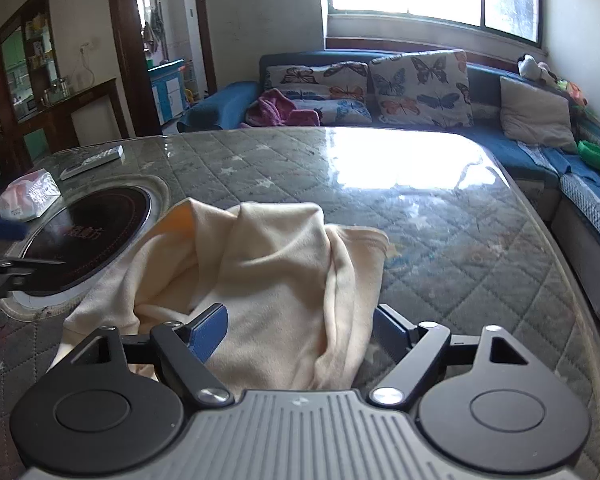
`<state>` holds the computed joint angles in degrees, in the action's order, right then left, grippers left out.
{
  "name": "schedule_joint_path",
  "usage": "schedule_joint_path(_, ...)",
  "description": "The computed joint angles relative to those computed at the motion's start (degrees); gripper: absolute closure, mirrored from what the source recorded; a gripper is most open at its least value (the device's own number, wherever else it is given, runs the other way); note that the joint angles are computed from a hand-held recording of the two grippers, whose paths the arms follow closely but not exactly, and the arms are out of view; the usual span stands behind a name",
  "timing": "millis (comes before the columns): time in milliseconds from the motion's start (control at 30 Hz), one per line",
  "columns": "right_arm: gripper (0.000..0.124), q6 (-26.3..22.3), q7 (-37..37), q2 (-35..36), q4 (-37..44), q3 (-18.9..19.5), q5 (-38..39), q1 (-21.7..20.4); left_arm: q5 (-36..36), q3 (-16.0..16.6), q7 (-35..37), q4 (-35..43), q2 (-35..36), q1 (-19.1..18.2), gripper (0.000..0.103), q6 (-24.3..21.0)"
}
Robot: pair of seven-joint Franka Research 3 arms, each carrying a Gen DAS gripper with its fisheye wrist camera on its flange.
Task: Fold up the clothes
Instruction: 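Move both tools down toward the cream sweatshirt's hem, then grasp the sweatshirt hem with the left tool while the right tool grasps it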
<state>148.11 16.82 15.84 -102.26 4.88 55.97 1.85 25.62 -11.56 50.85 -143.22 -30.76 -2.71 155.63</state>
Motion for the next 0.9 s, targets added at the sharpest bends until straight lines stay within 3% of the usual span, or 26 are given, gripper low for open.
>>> schedule_joint_path(167, 0.054, -2.4, 1.0, 2.3, 4.1, 0.3, -0.5, -0.4, 1.9, 0.7, 2.0, 4.2, 8.2, 1.2, 0.023, 7.7)
schedule_joint_path(233, 0.058, -4.4, 2.4, 4.1, 7.2, 0.5, -1.0, -0.7, 3.3, 0.6, 2.5, 5.9, 11.4, 2.3, 0.024, 10.6)
schedule_joint_path(433, 0.065, -7.7, 5.5, 8.5, 14.5, 1.7, -2.5, -1.0, -2.9, 5.1, 12.2, 8.6, 18.1, -1.5, 0.025, 15.8)
schedule_joint_path(500, 0.067, -8.6, 6.9, 10.2, 16.9, 2.1, -3.7, -0.8, -14.3, 10.8, 22.6, 8.3, 19.4, -8.1, 0.040, 17.2)
schedule_joint_path(533, 0.071, -9.4, 7.6, 10.9, 18.0, 2.4, -4.3, -0.7, -21.1, 13.7, 28.8, 8.4, 19.9, -11.7, 0.061, 17.0)
schedule_joint_path(633, 0.074, -11.0, 9.5, 12.9, 21.1, 2.9, -6.3, -0.2, -28.8, 15.6, 35.8, 8.2, 20.5, -14.3, 0.082, 17.8)
schedule_joint_path(733, 0.083, -11.7, 11.1, 14.8, 23.3, 3.3, -8.6, 0.5, -33.1, 15.5, 40.9, 7.0, 20.0, -14.9, 0.093, 19.9)
schedule_joint_path(900, 0.099, -11.9, 14.0, 17.0, 25.3, 3.4, -12.3, 1.7, -34.4, 13.8, 43.5, 5.5, 18.9, -13.5, 0.097, 22.1)
